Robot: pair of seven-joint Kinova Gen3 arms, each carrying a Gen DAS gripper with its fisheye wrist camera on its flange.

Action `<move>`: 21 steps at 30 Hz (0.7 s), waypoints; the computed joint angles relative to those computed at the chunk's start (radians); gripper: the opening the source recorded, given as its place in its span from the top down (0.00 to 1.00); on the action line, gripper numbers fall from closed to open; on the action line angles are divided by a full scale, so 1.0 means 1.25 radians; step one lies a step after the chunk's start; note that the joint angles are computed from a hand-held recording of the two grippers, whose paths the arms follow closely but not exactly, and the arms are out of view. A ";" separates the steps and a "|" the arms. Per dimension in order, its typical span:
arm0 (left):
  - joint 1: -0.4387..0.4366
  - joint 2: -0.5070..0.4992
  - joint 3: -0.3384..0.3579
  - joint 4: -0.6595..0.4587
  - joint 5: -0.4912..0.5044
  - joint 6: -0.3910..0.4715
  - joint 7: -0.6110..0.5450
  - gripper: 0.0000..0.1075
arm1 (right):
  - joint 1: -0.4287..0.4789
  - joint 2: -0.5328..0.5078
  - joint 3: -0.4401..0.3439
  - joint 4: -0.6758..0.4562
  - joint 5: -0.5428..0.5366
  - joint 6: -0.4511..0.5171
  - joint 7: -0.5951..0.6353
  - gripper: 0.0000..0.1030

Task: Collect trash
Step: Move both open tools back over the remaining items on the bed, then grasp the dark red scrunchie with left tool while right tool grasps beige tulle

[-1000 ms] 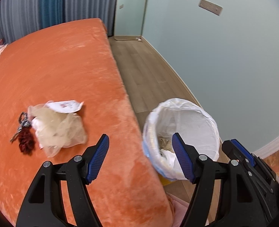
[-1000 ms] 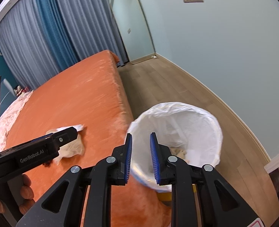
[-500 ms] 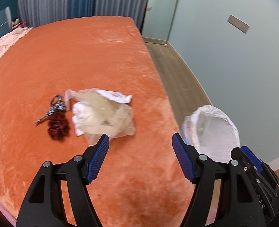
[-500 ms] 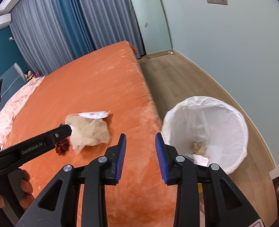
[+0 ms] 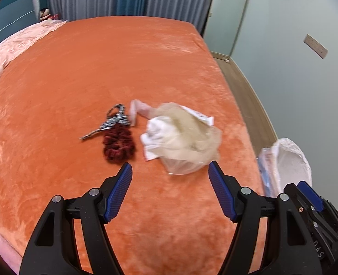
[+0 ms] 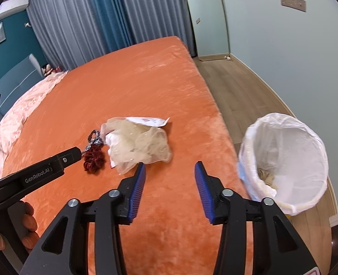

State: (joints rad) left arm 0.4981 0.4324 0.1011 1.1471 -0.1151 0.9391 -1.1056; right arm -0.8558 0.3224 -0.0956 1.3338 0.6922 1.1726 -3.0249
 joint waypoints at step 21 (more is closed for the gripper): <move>-0.089 0.072 -0.043 0.025 -0.034 -0.017 -0.008 0.20 | 0.012 0.230 0.077 -0.243 -0.135 -0.008 0.180 0.32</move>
State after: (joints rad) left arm 0.3870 0.5226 0.0476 1.1788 -0.1571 0.9178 -1.1152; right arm -0.8412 0.6093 0.0003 1.0296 0.5240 1.1624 -2.7996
